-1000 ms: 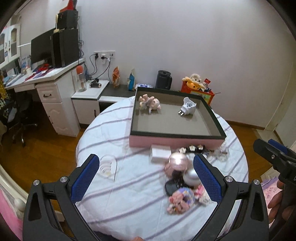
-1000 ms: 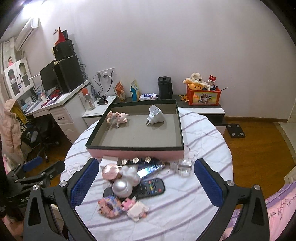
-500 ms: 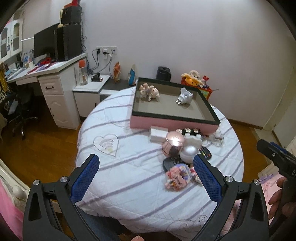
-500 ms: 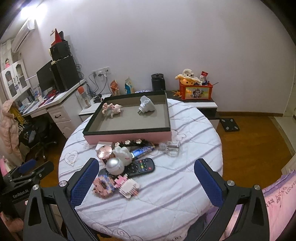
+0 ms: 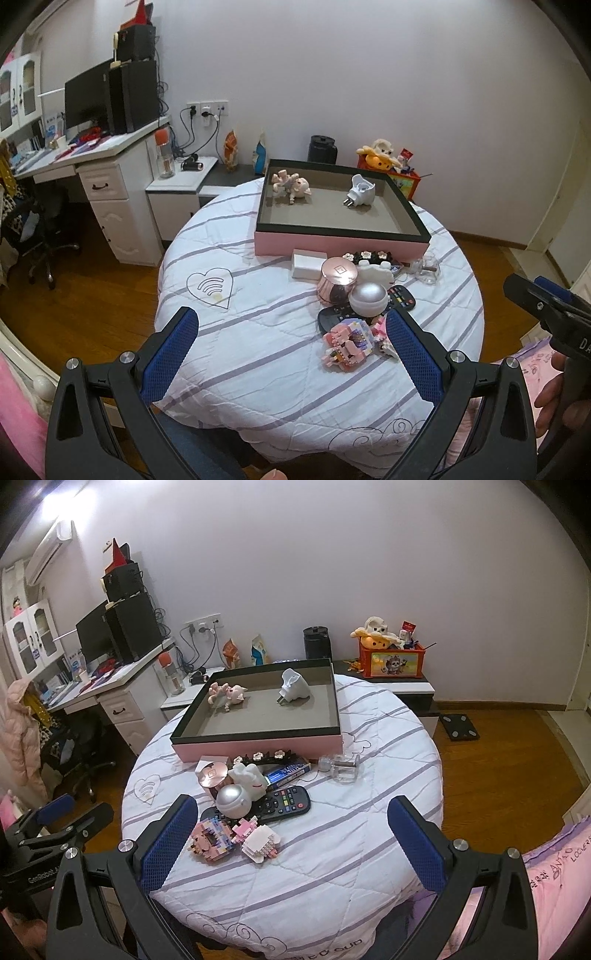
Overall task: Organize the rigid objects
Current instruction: 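Withdraw both tools from the box and approach the remaining items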
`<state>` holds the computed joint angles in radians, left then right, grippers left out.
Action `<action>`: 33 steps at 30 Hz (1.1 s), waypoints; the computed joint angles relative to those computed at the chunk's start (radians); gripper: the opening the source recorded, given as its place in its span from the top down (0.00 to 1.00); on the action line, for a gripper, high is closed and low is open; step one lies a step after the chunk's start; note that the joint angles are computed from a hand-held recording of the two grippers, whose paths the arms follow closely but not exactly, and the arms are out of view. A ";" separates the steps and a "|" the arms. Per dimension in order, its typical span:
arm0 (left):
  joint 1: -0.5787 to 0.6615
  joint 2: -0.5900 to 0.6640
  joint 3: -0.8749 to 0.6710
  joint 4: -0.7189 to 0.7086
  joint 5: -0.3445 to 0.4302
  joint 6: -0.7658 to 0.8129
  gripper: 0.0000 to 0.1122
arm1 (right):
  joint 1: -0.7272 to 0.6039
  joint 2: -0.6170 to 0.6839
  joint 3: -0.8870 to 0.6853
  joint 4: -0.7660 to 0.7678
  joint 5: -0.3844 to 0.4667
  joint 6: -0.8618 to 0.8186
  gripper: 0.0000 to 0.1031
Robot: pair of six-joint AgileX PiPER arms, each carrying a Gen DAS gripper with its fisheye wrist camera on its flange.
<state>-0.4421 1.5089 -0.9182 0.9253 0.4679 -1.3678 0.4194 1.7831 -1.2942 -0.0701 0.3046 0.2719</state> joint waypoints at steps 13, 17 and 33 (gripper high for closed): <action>0.011 0.010 0.008 -0.016 -0.013 0.021 0.09 | 0.005 0.005 -0.004 -0.027 0.012 0.023 0.00; 0.021 0.044 -0.006 -0.027 -0.026 0.034 0.09 | -0.002 0.021 -0.013 -0.034 0.020 0.029 0.00; 0.093 0.292 -0.191 -0.140 -0.094 0.199 0.09 | -0.050 0.173 -0.138 -0.012 0.087 -0.004 0.00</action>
